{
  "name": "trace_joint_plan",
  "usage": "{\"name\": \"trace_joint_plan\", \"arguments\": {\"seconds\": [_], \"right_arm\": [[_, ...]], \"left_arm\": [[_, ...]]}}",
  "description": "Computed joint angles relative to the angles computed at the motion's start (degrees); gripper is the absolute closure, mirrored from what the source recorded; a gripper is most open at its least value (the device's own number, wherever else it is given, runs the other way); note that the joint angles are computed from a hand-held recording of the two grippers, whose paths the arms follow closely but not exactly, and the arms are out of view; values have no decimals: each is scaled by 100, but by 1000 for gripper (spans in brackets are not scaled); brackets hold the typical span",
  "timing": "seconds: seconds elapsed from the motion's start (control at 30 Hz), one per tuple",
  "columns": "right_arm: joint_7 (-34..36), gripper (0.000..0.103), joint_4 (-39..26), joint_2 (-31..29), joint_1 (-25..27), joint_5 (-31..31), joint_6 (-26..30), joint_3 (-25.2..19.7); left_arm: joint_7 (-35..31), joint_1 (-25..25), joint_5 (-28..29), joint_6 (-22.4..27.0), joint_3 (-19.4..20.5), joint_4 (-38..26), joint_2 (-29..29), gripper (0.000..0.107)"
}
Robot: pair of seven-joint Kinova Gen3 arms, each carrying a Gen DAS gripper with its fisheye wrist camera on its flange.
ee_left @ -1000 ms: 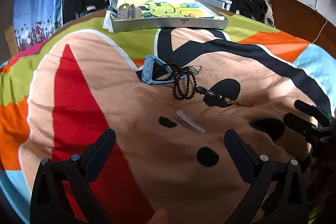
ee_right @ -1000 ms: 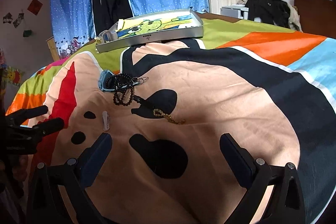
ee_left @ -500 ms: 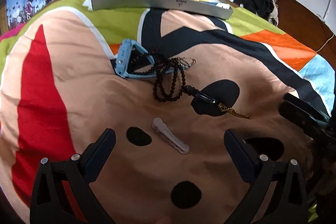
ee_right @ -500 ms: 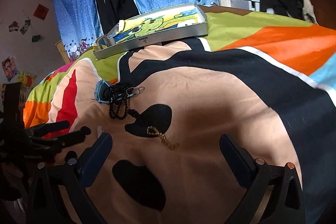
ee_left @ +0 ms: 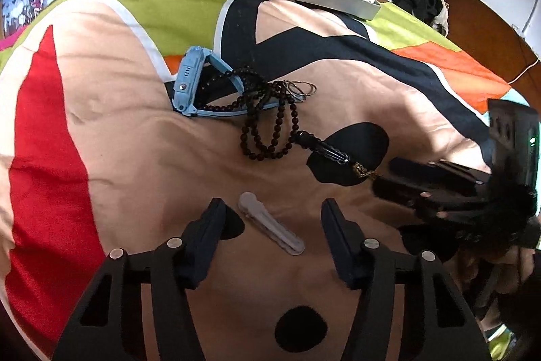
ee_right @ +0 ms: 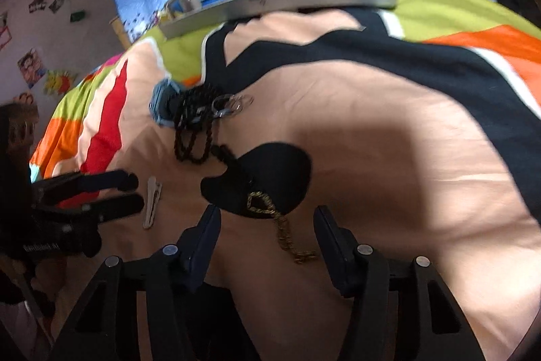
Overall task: Organize jewelry
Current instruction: 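Lower the left tool toward the white hair clip while the right tool reaches the gold chain, then grasp the white hair clip with the left tool while the right tool grasps the gold chain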
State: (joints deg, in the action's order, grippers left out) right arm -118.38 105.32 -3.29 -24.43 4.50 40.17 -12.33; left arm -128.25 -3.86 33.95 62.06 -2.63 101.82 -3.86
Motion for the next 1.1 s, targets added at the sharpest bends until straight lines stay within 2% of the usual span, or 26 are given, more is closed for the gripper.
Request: {"name": "trace_joint_plan", "arguments": {"seconds": [0.2, 0.3, 0.47, 0.63, 0.77, 0.97, 1.1], "right_arm": [[149, 50, -80, 172, 0, -74, 6, 63], [157, 50, -99, 220, -16, -36, 12, 66], [143, 50, -124, 315, -42, 19, -21, 86], [-113, 52, -180, 417, -155, 323, 22, 53], [-509, 52, -191, 475, -284, 609, 3, 37], [-1028, 68, -22, 446, -352, 832, -204, 35], [-1074, 84, 54, 424, -344, 786, -307, 46]], "left_arm": [[662, 139, -631, -22, 211, -188, 161, 57], [742, 158, -744, -49, 216, -174, 212, 66], [757, -28, -542, 122, 120, -238, 455, 82], [269, -215, -266, 44, 51, -12, 334, 85], [-27, -331, -28, 35, -66, 155, 254, 91], [-163, -452, 111, 169, -127, 196, 219, 94], [-143, -451, 142, 205, -115, 158, 232, 95]]}}
